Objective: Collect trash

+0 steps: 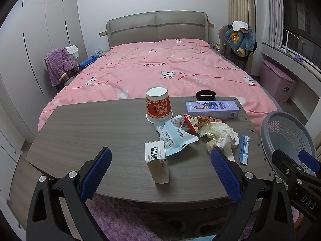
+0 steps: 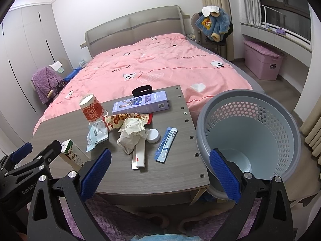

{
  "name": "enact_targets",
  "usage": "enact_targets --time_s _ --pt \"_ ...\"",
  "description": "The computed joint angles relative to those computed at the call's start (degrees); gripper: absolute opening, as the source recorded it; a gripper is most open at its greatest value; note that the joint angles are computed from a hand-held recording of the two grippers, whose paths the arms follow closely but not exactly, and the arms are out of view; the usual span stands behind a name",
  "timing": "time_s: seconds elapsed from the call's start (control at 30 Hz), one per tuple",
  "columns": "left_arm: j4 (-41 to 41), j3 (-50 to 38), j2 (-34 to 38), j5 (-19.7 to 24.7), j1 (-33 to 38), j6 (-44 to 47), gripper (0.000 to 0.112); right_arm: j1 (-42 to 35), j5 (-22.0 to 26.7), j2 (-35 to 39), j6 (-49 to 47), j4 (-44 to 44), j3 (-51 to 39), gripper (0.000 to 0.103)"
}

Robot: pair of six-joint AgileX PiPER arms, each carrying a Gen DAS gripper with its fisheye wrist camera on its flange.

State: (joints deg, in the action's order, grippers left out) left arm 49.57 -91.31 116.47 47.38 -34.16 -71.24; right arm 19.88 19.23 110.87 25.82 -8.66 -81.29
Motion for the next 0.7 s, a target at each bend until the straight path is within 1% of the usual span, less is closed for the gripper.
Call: enact_targets --time_s 0.7 --pt "0.3 -0.11 -0.1 0.38 -0.21 -0.02 0.095 -0.11 0.43 -0.77 -1.02 1.39 0.03 0.097"
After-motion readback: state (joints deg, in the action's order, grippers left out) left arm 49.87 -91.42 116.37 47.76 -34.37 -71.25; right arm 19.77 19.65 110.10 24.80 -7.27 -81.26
